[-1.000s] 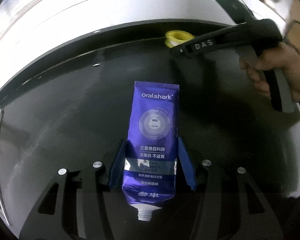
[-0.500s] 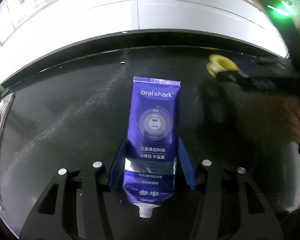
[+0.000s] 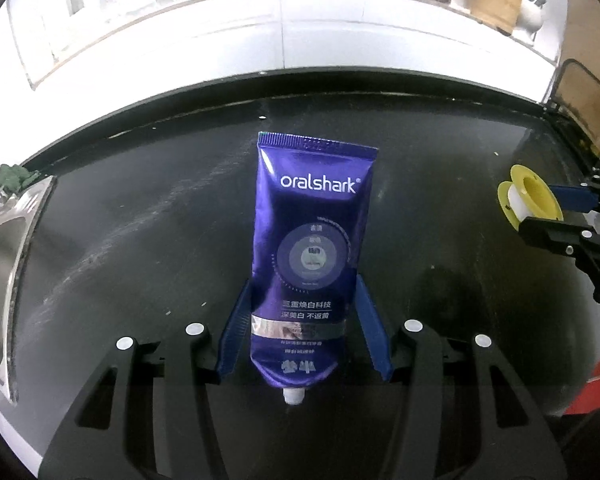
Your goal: Collect trash
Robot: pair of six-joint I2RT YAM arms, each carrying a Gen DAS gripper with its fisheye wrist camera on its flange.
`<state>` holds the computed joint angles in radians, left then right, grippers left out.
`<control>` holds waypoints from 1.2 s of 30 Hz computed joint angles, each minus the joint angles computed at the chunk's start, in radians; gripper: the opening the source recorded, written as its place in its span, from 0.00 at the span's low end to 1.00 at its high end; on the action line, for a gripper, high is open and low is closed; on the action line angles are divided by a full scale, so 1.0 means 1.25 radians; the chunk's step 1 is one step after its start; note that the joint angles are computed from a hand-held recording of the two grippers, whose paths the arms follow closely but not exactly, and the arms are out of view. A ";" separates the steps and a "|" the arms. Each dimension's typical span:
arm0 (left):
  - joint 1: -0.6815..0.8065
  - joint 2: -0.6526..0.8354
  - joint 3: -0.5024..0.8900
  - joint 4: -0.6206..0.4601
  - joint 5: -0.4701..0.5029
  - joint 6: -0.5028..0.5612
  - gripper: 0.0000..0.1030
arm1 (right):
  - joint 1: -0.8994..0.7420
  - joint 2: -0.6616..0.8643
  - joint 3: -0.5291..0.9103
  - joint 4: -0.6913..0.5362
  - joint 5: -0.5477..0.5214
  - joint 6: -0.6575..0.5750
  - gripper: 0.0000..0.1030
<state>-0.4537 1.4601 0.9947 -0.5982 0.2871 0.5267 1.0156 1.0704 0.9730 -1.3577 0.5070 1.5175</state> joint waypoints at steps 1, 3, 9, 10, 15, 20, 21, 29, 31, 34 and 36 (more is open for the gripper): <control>0.016 -0.012 -0.004 -0.006 0.009 0.012 0.49 | 0.009 0.011 0.016 -0.009 0.005 0.008 0.52; 0.047 -0.030 -0.008 -0.017 0.025 0.030 0.49 | 0.012 0.049 0.060 -0.006 0.017 -0.003 0.52; 0.192 -0.068 0.007 -0.085 0.075 0.086 0.17 | 0.001 0.167 0.168 0.070 0.029 -0.111 0.52; 0.228 -0.074 0.012 -0.097 0.093 0.100 0.17 | -0.012 0.185 0.184 0.091 0.025 -0.143 0.52; 0.340 -0.028 0.033 -0.134 0.118 0.154 0.17 | -0.046 0.306 0.284 0.179 -0.002 -0.288 0.52; 0.307 0.036 0.082 -0.146 0.130 0.119 0.83 | -0.062 0.309 0.295 0.187 -0.012 -0.287 0.52; 0.281 0.029 0.074 -0.116 0.123 0.100 0.83 | -0.061 0.302 0.288 0.178 -0.011 -0.278 0.52; 0.038 0.197 0.163 -0.018 -0.028 -0.180 0.83 | -0.060 0.128 0.127 0.074 -0.004 -0.139 0.52; -0.026 0.244 0.181 0.019 -0.109 -0.243 0.83 | -0.073 0.039 0.059 0.026 -0.011 -0.099 0.52; -0.072 0.318 0.226 0.027 -0.198 -0.303 0.83 | -0.117 -0.049 -0.003 0.009 -0.025 -0.120 0.52; -0.084 0.332 0.224 0.060 -0.226 -0.340 0.87 | -0.161 -0.089 -0.037 0.025 -0.044 -0.163 0.52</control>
